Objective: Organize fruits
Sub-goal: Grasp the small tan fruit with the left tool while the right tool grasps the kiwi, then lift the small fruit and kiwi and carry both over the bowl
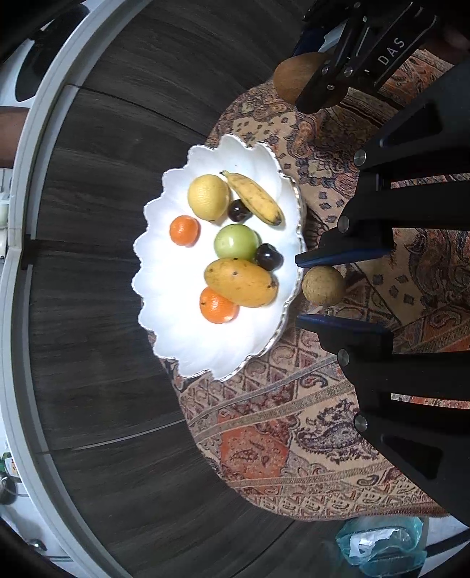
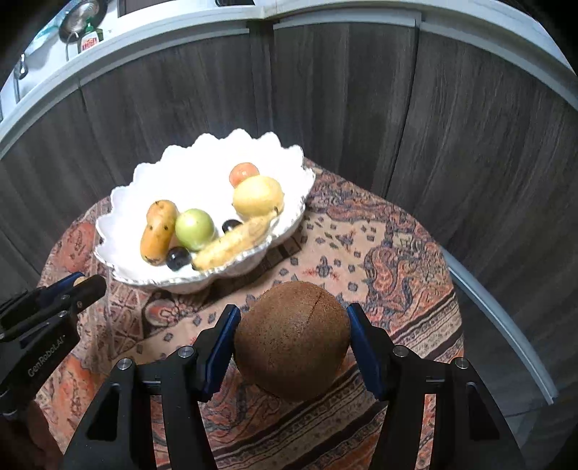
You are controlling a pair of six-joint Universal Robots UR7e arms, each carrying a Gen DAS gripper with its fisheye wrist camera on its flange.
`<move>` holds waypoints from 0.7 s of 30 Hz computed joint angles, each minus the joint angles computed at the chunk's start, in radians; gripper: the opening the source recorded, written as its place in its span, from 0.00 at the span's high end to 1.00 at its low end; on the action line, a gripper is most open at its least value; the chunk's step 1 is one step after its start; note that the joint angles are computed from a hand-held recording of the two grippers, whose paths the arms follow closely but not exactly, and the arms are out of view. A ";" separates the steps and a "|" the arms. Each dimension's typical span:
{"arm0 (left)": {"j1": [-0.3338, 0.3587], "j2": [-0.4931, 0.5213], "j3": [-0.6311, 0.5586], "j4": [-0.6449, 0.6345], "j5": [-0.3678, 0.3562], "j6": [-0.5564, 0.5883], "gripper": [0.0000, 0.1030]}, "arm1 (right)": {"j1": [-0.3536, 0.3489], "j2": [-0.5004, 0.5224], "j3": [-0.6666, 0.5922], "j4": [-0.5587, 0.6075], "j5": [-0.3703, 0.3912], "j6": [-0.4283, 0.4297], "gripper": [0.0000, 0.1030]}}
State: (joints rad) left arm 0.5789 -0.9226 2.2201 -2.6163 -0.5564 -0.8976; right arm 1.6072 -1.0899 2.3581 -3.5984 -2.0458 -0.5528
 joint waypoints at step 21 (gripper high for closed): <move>0.068 -0.007 -0.121 -0.103 0.097 0.235 0.74 | 0.105 0.048 -0.185 0.061 0.011 -0.017 0.41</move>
State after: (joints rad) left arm 0.6464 -0.9293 2.0994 -2.7192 -0.4595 -0.6627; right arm 1.7127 -1.0422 2.1733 -3.5378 -2.0350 -0.5702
